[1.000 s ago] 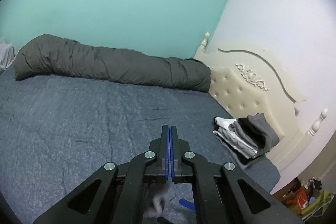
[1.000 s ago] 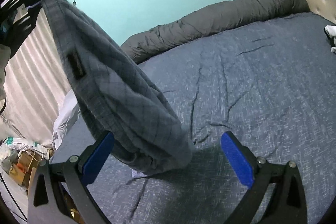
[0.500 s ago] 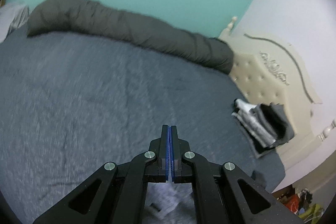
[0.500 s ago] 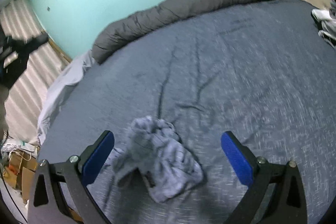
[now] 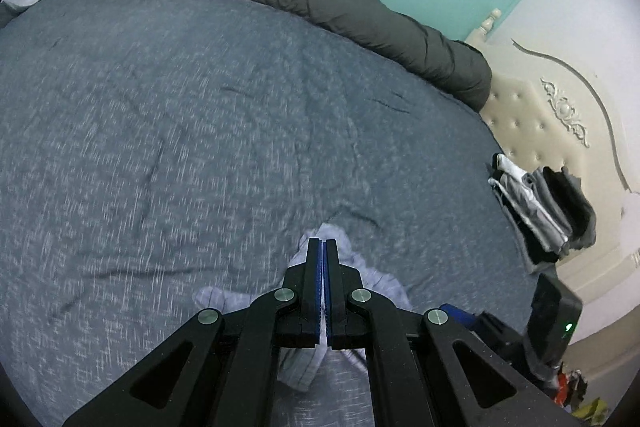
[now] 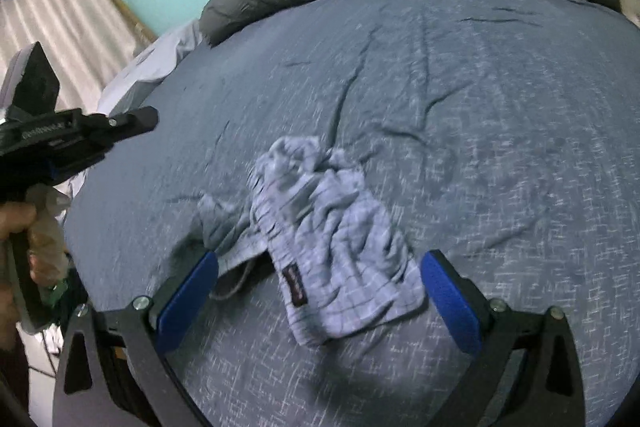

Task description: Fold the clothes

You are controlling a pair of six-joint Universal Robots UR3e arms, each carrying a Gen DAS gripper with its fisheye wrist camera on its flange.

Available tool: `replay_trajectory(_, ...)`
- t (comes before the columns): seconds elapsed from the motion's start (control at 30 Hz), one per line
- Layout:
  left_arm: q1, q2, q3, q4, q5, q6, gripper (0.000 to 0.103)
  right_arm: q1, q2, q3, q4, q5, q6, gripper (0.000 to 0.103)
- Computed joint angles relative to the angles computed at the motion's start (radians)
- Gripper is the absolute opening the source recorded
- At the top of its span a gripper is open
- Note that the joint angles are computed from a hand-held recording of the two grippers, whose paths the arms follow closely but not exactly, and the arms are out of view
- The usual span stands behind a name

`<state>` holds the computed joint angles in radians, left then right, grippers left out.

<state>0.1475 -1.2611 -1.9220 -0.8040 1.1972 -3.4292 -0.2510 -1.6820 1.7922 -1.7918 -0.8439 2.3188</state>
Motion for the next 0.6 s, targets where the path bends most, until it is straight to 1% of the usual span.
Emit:
replay_trajectory(0.03,-0.007,0.012,-0.033,0.026,0.005,-0.009,0.0,0.007,0.001,0.002,-0.001,-0.012,-0.004,0.097)
replay_trajectory(0.1,-0.021,0.034,-0.099,0.079,0.014,-0.028,0.0,0.017,0.0,0.006,-0.006,-0.036,-0.015,0.082)
replay_trajectory(0.2,-0.042,0.058,-0.184,0.151,0.036,-0.045,0.002,0.025,-0.01,0.014,0.003,-0.051,-0.038,0.08)
replay_trajectory(0.27,-0.062,0.065,-0.234,0.198,0.055,-0.055,0.006,0.039,-0.015,0.019,0.003,-0.066,-0.049,0.08)
replay_trajectory(0.3,-0.075,0.064,-0.256,0.221,0.065,-0.061,0.016,0.048,-0.018,0.022,0.004,-0.073,-0.055,0.079)
replay_trajectory(0.33,-0.076,0.074,-0.282,0.237,0.069,-0.058,0.03,0.054,-0.024,0.027,0.007,-0.08,-0.063,0.077)
replay_trajectory(0.37,-0.086,0.079,-0.304,0.257,0.082,-0.059,0.037,0.059,-0.03,0.033,0.005,-0.084,-0.067,0.072)
replay_trajectory(0.4,-0.093,0.083,-0.327,0.276,0.087,-0.063,0.045,0.063,-0.036,0.042,-0.005,-0.091,-0.068,0.07)
replay_trajectory(0.43,-0.099,0.085,-0.343,0.291,0.093,-0.069,0.046,0.067,-0.041,0.049,-0.013,-0.096,-0.068,0.068)
replay_trajectory(0.5,-0.116,0.081,-0.364,0.306,0.121,-0.067,0.046,0.085,-0.029,0.054,-0.038,-0.109,-0.062,0.049)
replay_trajectory(0.53,-0.124,0.077,-0.365,0.307,0.133,-0.066,0.047,0.095,-0.024,0.057,-0.051,-0.117,-0.057,0.047)
replay_trajectory(0.6,-0.12,0.081,-0.382,0.31,0.133,-0.055,0.047,0.11,-0.016,0.061,-0.065,-0.125,-0.055,0.047)
